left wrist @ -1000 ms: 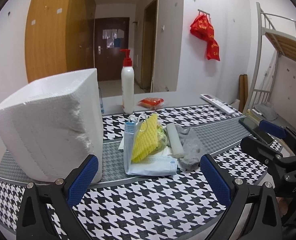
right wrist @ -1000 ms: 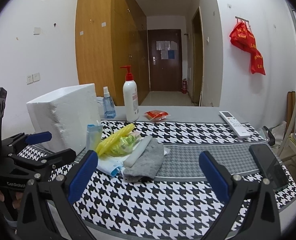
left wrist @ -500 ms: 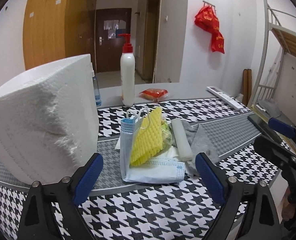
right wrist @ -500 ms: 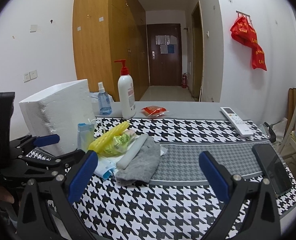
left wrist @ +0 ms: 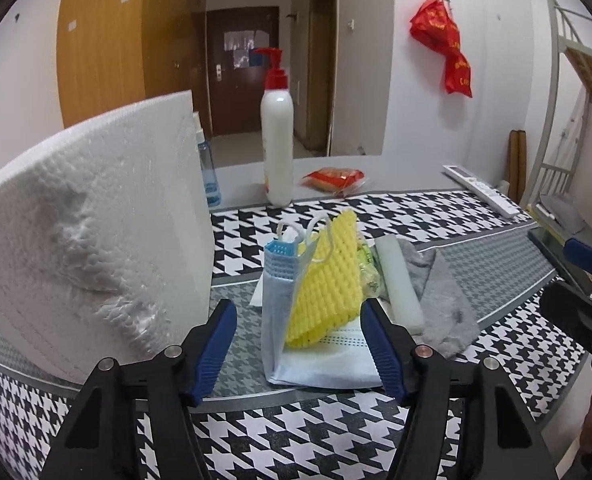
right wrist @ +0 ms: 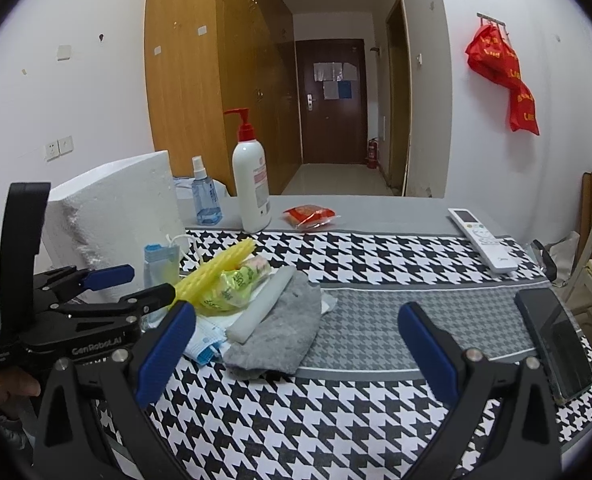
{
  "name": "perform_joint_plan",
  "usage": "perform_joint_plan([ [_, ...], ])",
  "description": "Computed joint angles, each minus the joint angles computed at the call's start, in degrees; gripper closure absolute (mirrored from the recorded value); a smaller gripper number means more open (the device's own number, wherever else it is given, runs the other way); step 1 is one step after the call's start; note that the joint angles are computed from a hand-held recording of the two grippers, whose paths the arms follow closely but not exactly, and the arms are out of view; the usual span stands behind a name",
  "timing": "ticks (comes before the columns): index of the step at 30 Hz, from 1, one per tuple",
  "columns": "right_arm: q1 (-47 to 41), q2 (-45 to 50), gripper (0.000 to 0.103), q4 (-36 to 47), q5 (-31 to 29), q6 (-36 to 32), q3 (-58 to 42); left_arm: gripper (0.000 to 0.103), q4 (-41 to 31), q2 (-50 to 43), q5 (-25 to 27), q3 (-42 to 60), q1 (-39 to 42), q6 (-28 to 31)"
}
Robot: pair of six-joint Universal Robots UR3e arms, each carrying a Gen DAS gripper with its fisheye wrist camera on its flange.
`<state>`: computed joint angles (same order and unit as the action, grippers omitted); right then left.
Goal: Organize soft objects
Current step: 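Move the left tool toward the blue face mask and open it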
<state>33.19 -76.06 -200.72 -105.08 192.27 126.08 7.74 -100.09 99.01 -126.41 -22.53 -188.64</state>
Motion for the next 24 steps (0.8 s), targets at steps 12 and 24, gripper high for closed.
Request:
perform_joint_plan([
  [12, -1.01, 1.03, 0.001, 1.47, 1.45, -0.99, -1.49, 0.051, 1.96, -1.52, -0.96, 0.09, 1.56, -0.39],
  [24, -1.11, 2.08, 0.001, 4.61, 1.55, -1.82, -3.96, 0.072, 1.81, -1.66, -3.79, -0.22, 2.35, 0.08],
])
